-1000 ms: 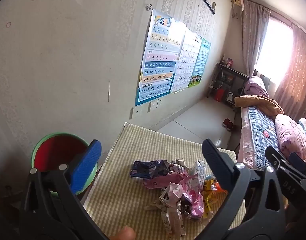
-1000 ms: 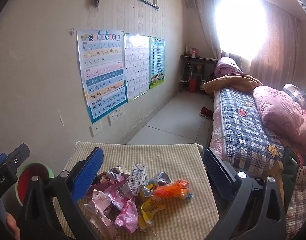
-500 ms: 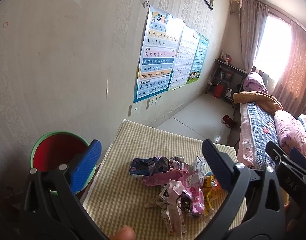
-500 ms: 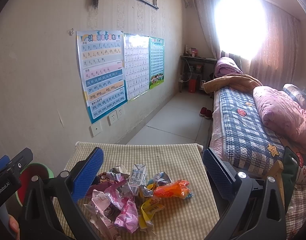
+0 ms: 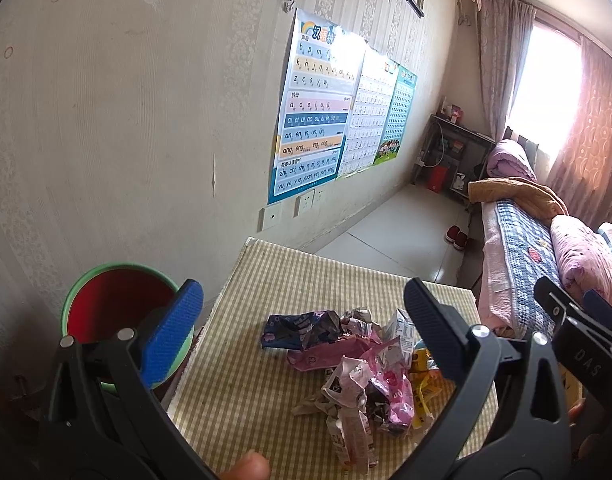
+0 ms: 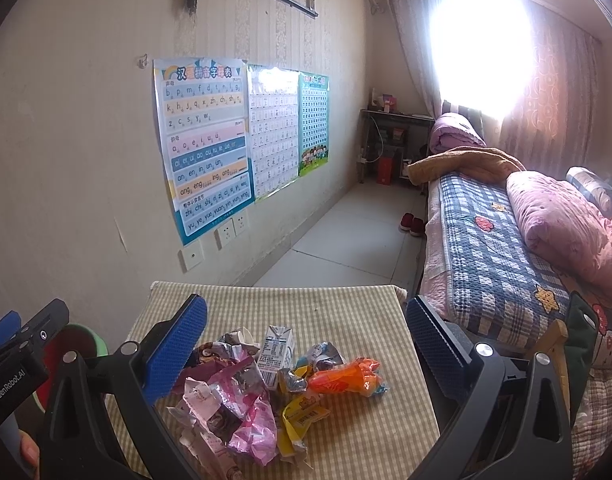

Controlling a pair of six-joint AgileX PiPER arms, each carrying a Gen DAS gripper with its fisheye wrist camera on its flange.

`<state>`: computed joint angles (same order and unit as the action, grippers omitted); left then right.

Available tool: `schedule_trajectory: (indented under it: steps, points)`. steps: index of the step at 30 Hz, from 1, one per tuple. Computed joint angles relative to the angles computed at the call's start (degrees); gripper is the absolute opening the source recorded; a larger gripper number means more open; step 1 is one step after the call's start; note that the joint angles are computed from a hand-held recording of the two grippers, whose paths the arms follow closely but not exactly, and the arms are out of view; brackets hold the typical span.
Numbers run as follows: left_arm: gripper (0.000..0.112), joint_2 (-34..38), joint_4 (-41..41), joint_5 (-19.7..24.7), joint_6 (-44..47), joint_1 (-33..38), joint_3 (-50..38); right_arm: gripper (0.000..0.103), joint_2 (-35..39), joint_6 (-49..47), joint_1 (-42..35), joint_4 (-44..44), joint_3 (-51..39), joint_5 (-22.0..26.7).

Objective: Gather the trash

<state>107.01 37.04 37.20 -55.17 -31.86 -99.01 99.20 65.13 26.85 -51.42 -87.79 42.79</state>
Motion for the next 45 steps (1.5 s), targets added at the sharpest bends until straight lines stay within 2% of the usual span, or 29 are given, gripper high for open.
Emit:
schedule_trajectory:
  steps: [24,34,40,45]
  points:
    - [0.098,0.59,4.5,1.42,-1.61,-1.23,-0.04,0.096,-0.11,-0.31,-0.27,0.37,0.46,-0.14]
    - [0.098,-0.82,12.07,-0.19,-8.81,-1.71,2.93,0.096,0.26,-0.36,0.01,0.5,-0.04,0.22]
    - [0.098,-1.32,10.58,-2.55,-8.76,-1.28,3.83,0.096,0.3,-0.28,0.02,0.48,-0.06,0.2]
    - [0.098,-0.08,6.84,-0.62,-3.71,-1.23,1.79,0.096,0.61,-0.25,0.34,0.69,-0.35,0.58]
